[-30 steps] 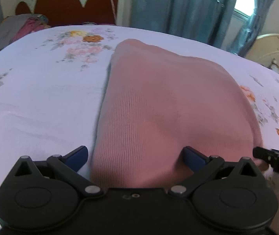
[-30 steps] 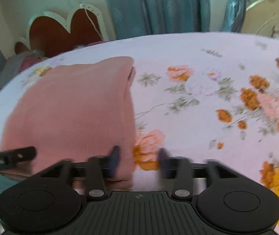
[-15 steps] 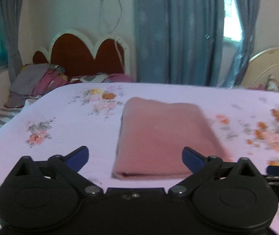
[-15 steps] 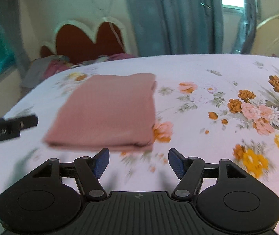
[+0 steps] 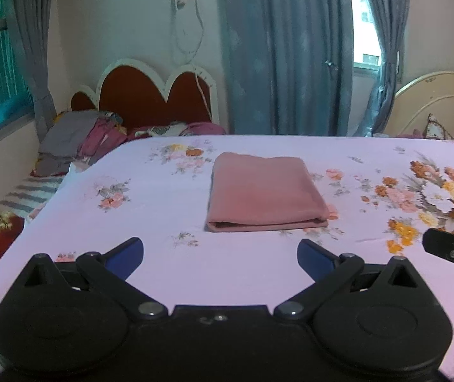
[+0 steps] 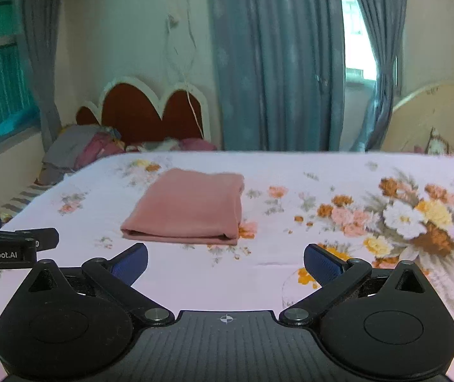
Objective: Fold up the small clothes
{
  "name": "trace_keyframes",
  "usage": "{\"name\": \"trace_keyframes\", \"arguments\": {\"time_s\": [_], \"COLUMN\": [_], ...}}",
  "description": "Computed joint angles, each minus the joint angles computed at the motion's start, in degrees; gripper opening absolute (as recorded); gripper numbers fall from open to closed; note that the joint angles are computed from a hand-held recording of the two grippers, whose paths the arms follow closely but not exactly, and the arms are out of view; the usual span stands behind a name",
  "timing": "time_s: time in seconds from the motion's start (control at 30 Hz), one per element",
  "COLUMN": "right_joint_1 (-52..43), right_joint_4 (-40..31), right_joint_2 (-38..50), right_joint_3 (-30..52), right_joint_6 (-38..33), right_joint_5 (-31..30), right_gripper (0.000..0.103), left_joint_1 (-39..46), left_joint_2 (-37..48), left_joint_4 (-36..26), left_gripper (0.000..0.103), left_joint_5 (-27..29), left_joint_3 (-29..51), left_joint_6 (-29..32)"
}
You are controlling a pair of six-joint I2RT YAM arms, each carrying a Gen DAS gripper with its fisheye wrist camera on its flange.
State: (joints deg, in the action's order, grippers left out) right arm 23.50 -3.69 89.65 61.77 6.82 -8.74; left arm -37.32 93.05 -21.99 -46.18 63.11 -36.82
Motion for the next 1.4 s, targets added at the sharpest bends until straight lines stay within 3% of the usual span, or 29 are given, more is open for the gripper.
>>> {"name": "trace_keyframes", "arguments": {"time_s": [0.3, 0.47, 0.83, 1.4], "right_joint_1": [1.06, 1.89, 0.49, -0.76], "right_joint_4": [0.35, 2.01, 3.28, 4.09], "right_joint_2": [-5.59, -7.86, -8.37, -7.43], "right_joint_3": [-3.66, -5.48, -6.15, -6.03], "right_joint_6": [1.83, -0.61, -2.0, -2.7], "right_joint_5": [4.37, 6.42, 4.58, 2.06], "right_gripper": [0.103, 0.103, 0.103, 0.103], "left_joint_1": [-4.64, -6.13, -8.15, -7.92], "left_joint_2": [-1.36, -1.96, -2.54, -2.37], "left_joint_4": [-8.95, -11.62, -13.45, -13.69], "left_gripper": [0.103, 0.103, 0.103, 0.103], "left_joint_5": [-2.51, -3.83, -7.01, -6.87], "left_joint_3": [1.19, 1.78, 2.86, 3.36], "left_joint_6": [-8.64, -12.08, -14.64, -14.84]}}
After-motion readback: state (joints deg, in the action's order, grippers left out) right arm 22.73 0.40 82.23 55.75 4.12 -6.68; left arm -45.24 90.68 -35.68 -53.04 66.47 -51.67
